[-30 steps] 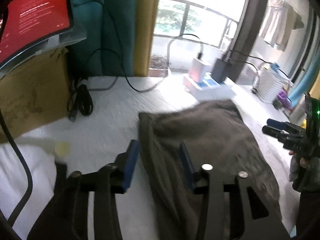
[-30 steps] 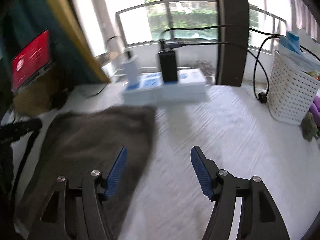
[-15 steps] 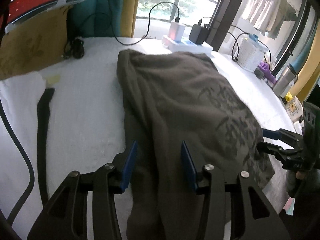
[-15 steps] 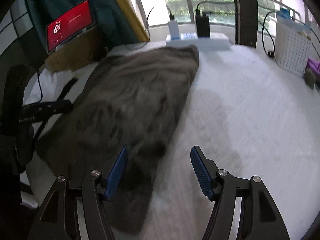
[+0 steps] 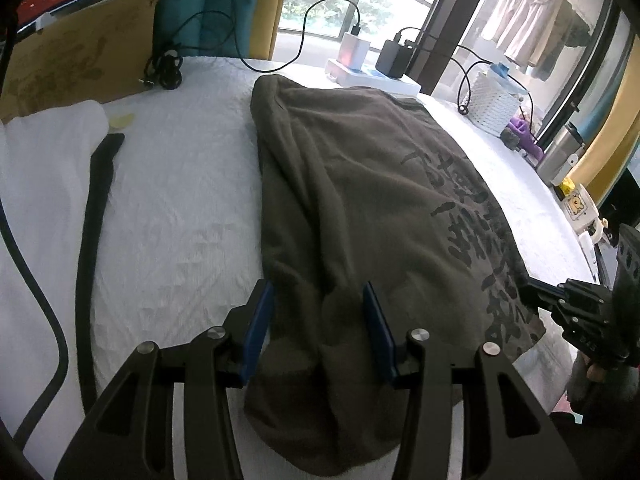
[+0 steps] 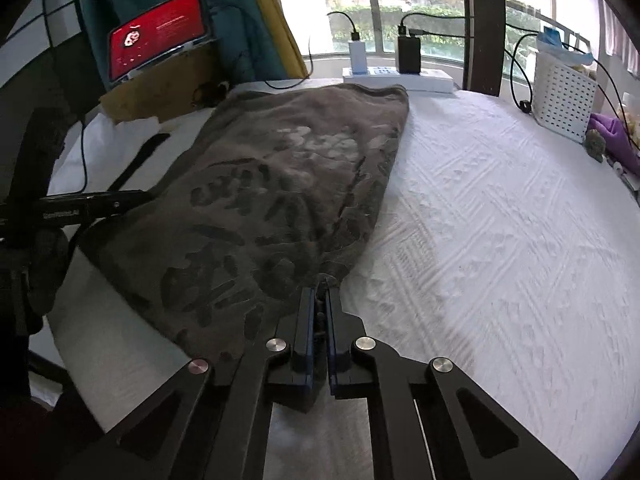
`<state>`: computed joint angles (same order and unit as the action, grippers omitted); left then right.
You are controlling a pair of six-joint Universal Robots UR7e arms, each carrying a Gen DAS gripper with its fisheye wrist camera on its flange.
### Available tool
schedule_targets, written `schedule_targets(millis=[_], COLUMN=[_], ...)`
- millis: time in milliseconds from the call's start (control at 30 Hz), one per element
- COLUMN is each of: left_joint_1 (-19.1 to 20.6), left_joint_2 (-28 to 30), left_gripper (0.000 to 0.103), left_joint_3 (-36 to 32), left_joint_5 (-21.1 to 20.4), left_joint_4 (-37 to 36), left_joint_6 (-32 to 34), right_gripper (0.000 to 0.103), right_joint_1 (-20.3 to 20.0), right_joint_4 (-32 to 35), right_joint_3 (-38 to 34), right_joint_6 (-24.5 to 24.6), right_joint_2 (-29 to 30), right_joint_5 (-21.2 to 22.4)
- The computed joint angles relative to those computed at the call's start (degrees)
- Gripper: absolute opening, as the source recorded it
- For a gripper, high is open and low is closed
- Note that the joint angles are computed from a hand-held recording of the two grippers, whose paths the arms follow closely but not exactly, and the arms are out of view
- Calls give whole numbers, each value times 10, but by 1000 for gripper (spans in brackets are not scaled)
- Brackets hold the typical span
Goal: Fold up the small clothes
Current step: 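Pinch the folded shirt edge with the right gripper and smooth it, then press the folded shirt flat with the left gripper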
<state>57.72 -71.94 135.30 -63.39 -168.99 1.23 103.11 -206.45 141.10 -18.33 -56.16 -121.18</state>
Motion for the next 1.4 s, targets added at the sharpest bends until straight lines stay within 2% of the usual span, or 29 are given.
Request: schedule_targets(millis=[67, 133, 233, 400, 500, 533, 600, 633, 667, 1033, 1400], left_joint_1=[1, 4, 8, 1, 3, 3, 4, 4, 4, 5, 21], left_joint_2=[-4, -6, -12, -9, -14, -16, -16, -14, -11, 56, 108], left_gripper=[48, 54, 54, 54, 54, 54, 54, 54, 54, 69, 70], left_joint_3=[3, 5, 8, 14, 7, 4, -2, -5, -8, -76, -149], left_joint_5=[0, 3, -2, 12, 11, 11, 10, 10, 10, 13, 20], left_joint_4=[3, 6, 7, 2, 24, 30, 32, 29, 25, 10, 37], left_joint_6=[4, 8, 12, 37, 29, 25, 20, 19, 18, 21, 36], right_gripper=[5, 5, 5, 5, 9, 14, 37, 68, 84, 84, 84], right_joint_1=[2, 5, 13, 11, 6, 8, 6, 3, -1, -44, -71], right_joint_4=[0, -16, -18, 11, 35, 37, 40, 40, 35, 82, 127], right_joint_3=[0, 2, 1, 0, -3, -5, -8, -8, -9, -60, -143], right_joint_6=[6, 8, 11, 20, 32, 30, 30, 30, 26, -3, -38], right_joint_2=[6, 17, 22, 7, -9, -10, -15, -18, -22, -41, -19], right_joint_5=[-5, -14, -30, -32, -28, -35, -41, -38, -32, -2, 29])
